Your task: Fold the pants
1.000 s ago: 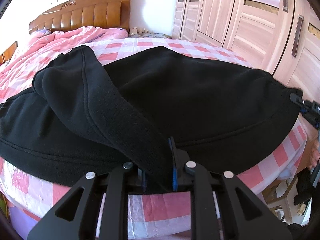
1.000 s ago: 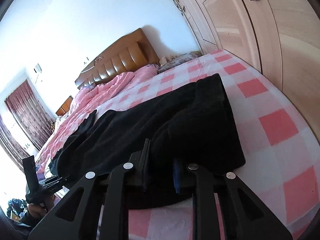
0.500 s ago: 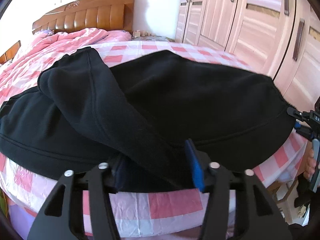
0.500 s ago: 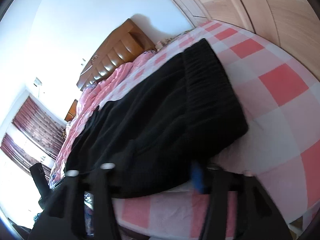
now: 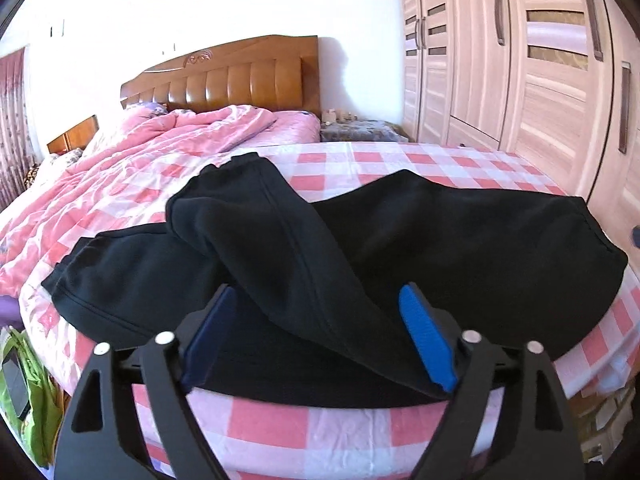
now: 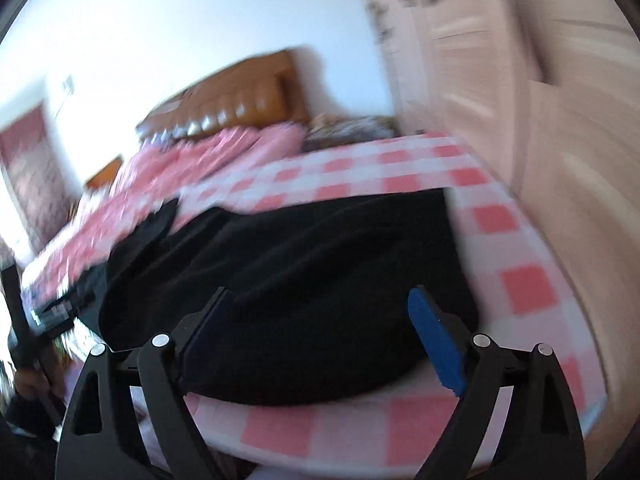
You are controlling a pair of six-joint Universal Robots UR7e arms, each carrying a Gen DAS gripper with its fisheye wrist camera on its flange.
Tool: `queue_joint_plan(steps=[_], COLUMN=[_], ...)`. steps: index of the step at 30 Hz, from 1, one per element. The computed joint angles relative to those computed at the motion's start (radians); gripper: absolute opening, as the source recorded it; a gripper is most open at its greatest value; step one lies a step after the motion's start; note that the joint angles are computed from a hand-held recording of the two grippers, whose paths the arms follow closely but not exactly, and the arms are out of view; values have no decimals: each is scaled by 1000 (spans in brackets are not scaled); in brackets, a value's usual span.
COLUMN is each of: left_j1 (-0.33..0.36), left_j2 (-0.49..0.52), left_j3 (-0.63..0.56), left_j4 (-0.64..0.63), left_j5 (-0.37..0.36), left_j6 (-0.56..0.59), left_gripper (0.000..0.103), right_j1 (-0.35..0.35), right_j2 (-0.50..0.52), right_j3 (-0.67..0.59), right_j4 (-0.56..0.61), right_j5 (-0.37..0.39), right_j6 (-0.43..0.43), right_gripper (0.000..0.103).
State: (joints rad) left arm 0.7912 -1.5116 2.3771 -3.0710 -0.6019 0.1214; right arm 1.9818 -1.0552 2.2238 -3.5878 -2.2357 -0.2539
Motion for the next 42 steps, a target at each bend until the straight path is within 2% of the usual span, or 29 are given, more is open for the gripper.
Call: queue_joint_plan(steps=[4, 6, 8, 11, 13, 15, 17, 20, 21, 22, 23, 25, 26, 27, 28, 30, 31, 32, 35, 37, 39, 42], left_j1=[33, 47, 77, 116, 139, 160, 176, 217, 231, 245, 254, 287, 297, 309, 316, 320, 318, 316, 305, 298, 301, 329], left_j2=[-19, -24, -28, -21, 2, 43, 116, 258, 306, 351, 381, 445, 456, 467, 480, 485, 478, 472, 405, 309, 208, 59], left_j3=[-23, -27, -45, -87, -141, -214, -307, -517, -588, -649, -688, -791, -807, -819, -826, -809, -793, -783, -703, -608, -519, -403], left_j4=[75, 92, 117, 146, 163, 165, 175, 358, 435, 493, 539, 687, 711, 720, 725, 683, 649, 621, 416, 263, 176, 160], left_j5=[14, 26, 25, -4, -39, -101, -132, -147, -138, -119, -103, -84, -91, -100, -87, -60, -50, -47, -78, -120, -136, -137], left_j6=[-36, -46, -53, -57, -42, -14, 23, -21, -44, -67, -92, -169, -175, -168, -150, -89, -55, -33, 79, 129, 119, 51], left_gripper=[91, 93, 93, 93, 95, 98, 100, 100, 98, 88, 83, 78, 78, 71, 54, 44, 21, 11, 10, 10, 10, 9], right_j1=[-22, -33, -38, -43, -21, -2, 10, 33, 36, 37, 37, 32, 29, 25, 20, 10, 8, 6, 9, 11, 7, -4], right_j2=[96, 132, 129, 95, 98, 105, 132, 194, 201, 207, 209, 206, 208, 206, 206, 193, 188, 184, 171, 165, 167, 171], right_j3=[-83, -100, -75, -77, -106, -125, -160, -221, -230, -235, -238, -235, -235, -232, -232, -219, -213, -209, -194, -186, -185, -182], right_j4=[95, 140, 94, 175, 205, 178, 169, 175, 186, 196, 202, 209, 212, 214, 216, 219, 216, 211, 187, 175, 172, 185], right_j5=[-58, -126, -109, -100, -136, -94, -80, -90, -81, -70, -64, -49, -44, -43, -43, -39, -35, -31, -26, -22, -20, 0], right_j6=[-32, -49, -94, -55, -26, -44, -68, -111, -111, -111, -109, -103, -96, -85, -76, -51, -42, -37, -43, -49, -45, -23], right_gripper=[87, 87, 87, 87, 87, 87, 87, 87, 87, 87, 87, 87, 87, 87, 87, 87, 87, 87, 87, 87, 87, 87])
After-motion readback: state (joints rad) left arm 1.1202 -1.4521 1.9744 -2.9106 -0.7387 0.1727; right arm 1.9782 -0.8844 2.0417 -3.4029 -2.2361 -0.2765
